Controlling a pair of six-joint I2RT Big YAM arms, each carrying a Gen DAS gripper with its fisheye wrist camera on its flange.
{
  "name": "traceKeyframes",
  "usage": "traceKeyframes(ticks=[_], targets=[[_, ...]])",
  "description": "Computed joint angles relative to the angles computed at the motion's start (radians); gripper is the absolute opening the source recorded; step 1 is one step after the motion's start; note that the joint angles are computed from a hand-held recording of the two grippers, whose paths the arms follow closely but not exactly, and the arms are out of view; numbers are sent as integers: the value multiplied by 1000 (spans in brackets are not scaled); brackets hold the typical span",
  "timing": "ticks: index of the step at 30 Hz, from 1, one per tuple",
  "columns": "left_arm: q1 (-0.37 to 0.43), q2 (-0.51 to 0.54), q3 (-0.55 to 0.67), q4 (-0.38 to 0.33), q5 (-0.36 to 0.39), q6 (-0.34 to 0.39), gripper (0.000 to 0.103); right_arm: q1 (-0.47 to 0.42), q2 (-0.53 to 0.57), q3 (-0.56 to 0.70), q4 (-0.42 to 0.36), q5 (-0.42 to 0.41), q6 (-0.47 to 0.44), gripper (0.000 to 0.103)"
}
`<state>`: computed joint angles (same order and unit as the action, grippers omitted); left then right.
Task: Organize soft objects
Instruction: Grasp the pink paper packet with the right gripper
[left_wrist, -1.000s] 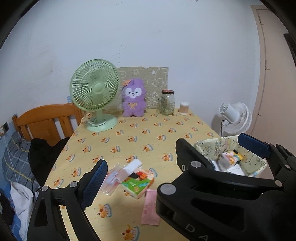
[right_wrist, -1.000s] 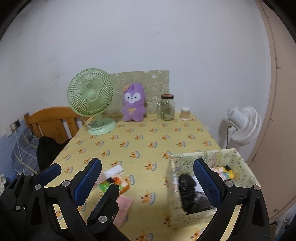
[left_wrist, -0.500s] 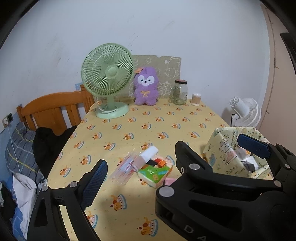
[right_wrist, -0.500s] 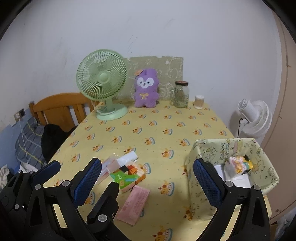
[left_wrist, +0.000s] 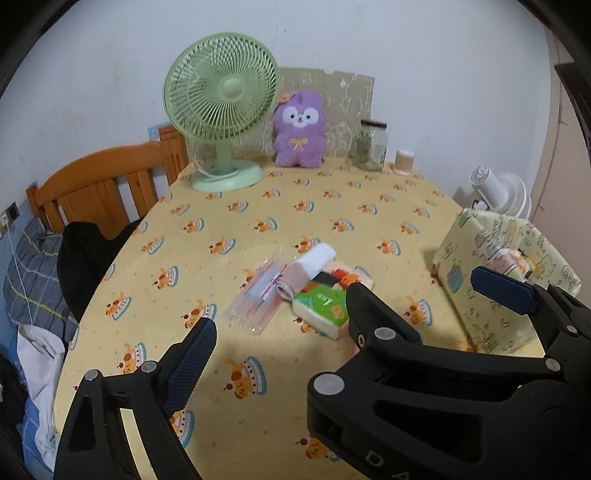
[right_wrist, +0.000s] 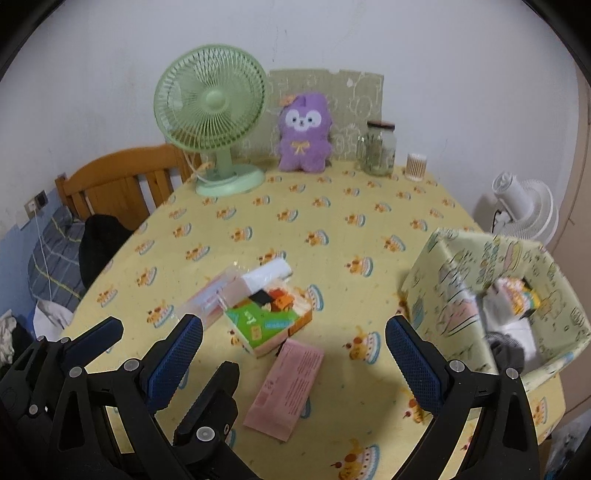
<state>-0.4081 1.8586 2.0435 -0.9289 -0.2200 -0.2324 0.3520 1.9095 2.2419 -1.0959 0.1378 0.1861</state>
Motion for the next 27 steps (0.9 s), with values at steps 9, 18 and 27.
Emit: traceKeyframes(ticks=[9, 18, 27], targets=[[23, 21, -15, -36, 16, -15, 91, 8, 75, 59, -67, -33, 24, 98], [28, 34, -28, -62, 41, -19, 88, 14, 93, 49, -102, -25, 43, 75], [27, 71, -3, -93, 44, -12, 87, 7, 114, 35, -128, -36, 72, 72]])
